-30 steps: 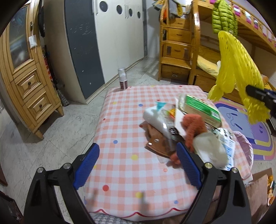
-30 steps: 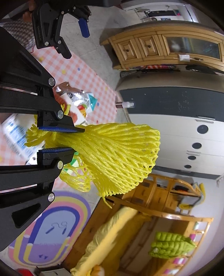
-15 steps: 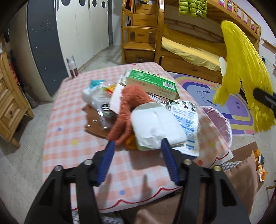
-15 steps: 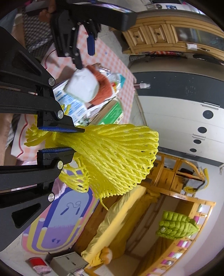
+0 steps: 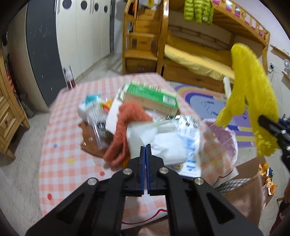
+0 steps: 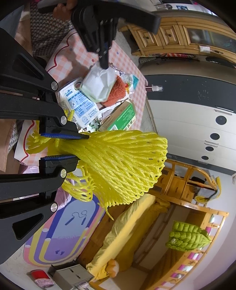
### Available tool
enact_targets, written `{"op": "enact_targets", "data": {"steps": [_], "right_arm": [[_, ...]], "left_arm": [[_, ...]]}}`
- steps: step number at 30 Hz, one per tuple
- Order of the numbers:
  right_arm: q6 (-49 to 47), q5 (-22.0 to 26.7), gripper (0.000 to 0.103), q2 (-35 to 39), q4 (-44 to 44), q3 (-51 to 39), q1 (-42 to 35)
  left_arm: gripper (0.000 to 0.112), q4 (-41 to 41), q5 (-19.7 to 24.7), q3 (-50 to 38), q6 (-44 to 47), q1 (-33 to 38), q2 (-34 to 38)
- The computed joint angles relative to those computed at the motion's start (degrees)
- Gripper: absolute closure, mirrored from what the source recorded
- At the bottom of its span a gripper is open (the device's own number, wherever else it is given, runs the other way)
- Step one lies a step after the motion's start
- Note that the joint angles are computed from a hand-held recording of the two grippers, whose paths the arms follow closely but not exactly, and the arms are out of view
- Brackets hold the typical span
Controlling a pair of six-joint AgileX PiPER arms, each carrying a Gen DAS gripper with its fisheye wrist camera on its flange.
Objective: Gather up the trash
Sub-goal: 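Carry the yellow foam net with the right gripper over the wastebasket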
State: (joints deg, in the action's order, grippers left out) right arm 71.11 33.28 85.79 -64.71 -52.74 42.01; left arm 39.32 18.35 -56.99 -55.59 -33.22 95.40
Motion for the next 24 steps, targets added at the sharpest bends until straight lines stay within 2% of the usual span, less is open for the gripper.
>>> {"op": "enact_targets", "data": {"steps": [4, 7, 11, 17, 19, 24], "right_arm": [[2.11, 0.38, 0.088, -3.52, -1.48, 1.58, -0.28], [1.97, 1.35, 0.088, -6.4, -1.41, 2.68, -0.76], [1.47, 2.92, 0.088, -10.37, -1.01, 4.79, -2.43], [0.12, 3.15, 0.088, -15.49, 1.04, 9.1, -8.08], [-0.97, 1.41, 0.088, -16.54, 2.42, 10.88, -11.48], [-5.57, -6.04, 0.088, -16.45, 7.32, 14.59, -22.09]], "left_arm": [[0.112, 3.62, 0.95, 0.07, -1.52, -1.98, -4.8], [0.112, 1.18, 2.46, -2.56, 3.12, -4.04, -6.24], [0.112, 0.99, 4.56, -8.4, 7.08, -8.13, -4.73], [0.112, -7.52, 6.26, -20.68, 19.05, -12.28, 3.35], [0.112, -9.01, 6.99, -25.62, 21.61, -13.78, 7.59], [0.112, -19.77, 10.53, -40.82, 33.64, -15.53, 19.08]]}}
